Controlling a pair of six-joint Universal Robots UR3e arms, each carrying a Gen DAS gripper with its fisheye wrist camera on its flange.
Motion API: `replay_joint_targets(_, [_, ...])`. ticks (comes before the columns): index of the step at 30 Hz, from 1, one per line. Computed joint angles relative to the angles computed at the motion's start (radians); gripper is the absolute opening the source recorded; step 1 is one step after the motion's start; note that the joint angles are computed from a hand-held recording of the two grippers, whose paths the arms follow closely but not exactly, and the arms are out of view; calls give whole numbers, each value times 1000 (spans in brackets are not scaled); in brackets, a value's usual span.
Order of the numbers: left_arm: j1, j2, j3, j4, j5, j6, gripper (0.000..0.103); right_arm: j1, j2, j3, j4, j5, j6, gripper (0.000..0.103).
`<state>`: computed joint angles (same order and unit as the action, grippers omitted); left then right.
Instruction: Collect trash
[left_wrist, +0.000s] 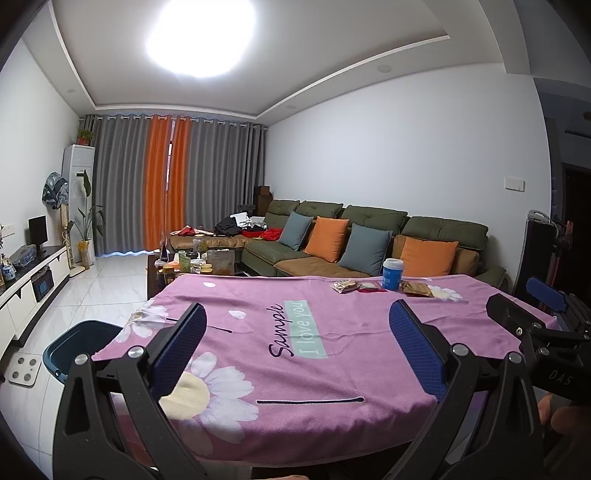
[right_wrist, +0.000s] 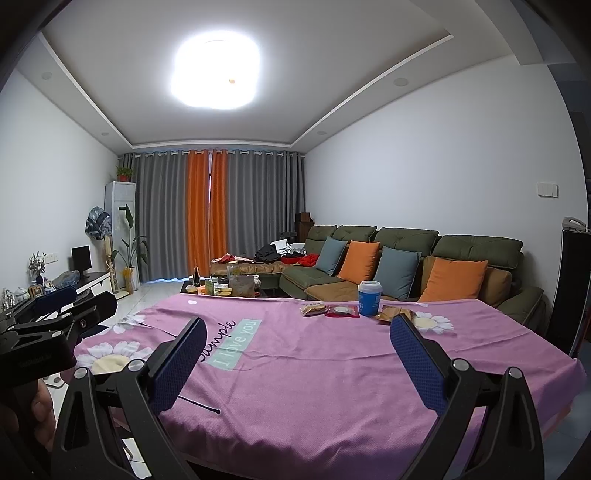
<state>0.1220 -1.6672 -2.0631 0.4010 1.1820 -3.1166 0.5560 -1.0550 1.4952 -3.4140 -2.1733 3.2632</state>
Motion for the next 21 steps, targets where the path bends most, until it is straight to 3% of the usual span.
replay_joint_targets(21, [-14, -22, 8, -11, 27, 15, 97, -9, 4, -17, 27, 21, -1, 96])
